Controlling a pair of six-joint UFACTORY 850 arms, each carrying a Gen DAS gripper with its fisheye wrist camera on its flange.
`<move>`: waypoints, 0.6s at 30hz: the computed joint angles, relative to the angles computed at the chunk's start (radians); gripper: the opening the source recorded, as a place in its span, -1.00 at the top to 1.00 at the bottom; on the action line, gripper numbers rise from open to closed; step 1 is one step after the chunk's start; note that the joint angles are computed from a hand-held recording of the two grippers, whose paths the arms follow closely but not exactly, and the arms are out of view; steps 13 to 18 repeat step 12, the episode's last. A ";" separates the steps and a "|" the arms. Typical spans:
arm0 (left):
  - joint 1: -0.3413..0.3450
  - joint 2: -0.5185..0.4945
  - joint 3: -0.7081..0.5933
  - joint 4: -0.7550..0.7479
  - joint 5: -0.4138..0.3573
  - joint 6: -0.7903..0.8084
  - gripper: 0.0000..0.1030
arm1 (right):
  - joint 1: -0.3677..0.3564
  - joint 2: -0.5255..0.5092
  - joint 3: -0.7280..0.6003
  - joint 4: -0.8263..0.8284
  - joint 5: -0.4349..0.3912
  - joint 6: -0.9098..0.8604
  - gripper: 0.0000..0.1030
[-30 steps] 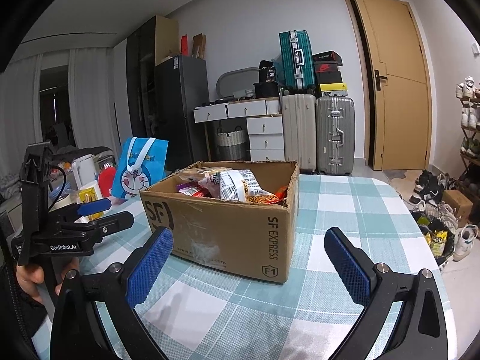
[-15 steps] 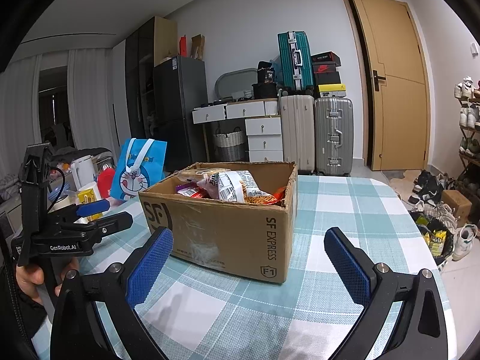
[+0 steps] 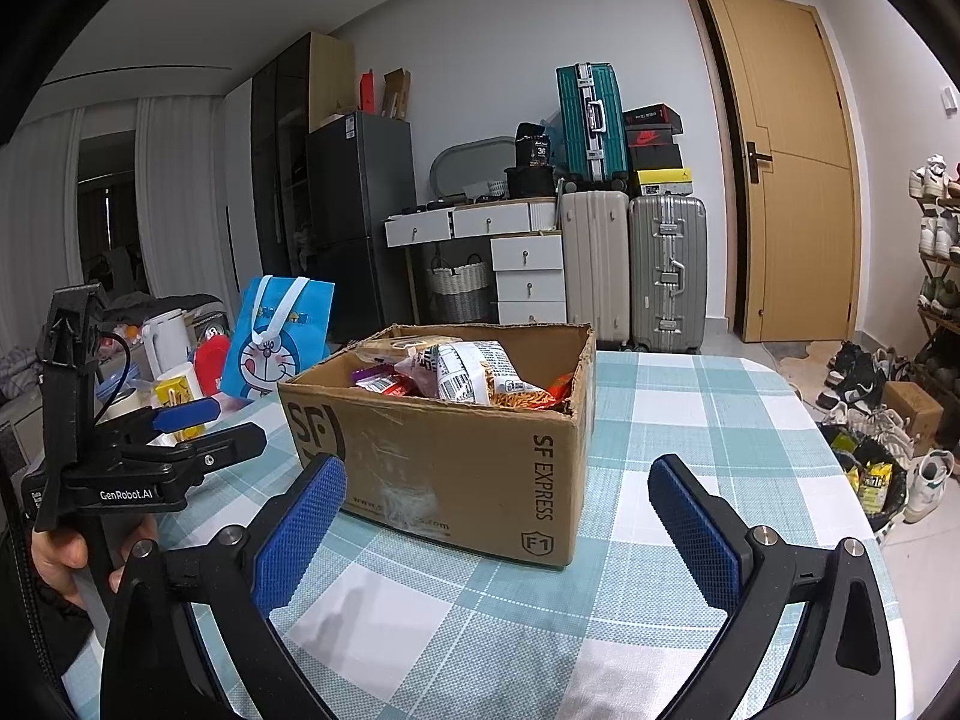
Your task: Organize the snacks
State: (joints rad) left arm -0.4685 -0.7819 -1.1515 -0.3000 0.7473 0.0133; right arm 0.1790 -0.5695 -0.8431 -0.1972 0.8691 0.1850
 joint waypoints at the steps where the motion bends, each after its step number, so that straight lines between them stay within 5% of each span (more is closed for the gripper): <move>1: 0.000 0.000 0.000 0.002 0.001 -0.001 -0.99 | 0.001 0.000 0.000 0.001 0.000 0.000 -0.99; 18: 0.000 0.000 0.000 0.000 0.001 0.000 -0.99 | 0.000 0.000 0.000 0.000 -0.001 -0.001 -0.99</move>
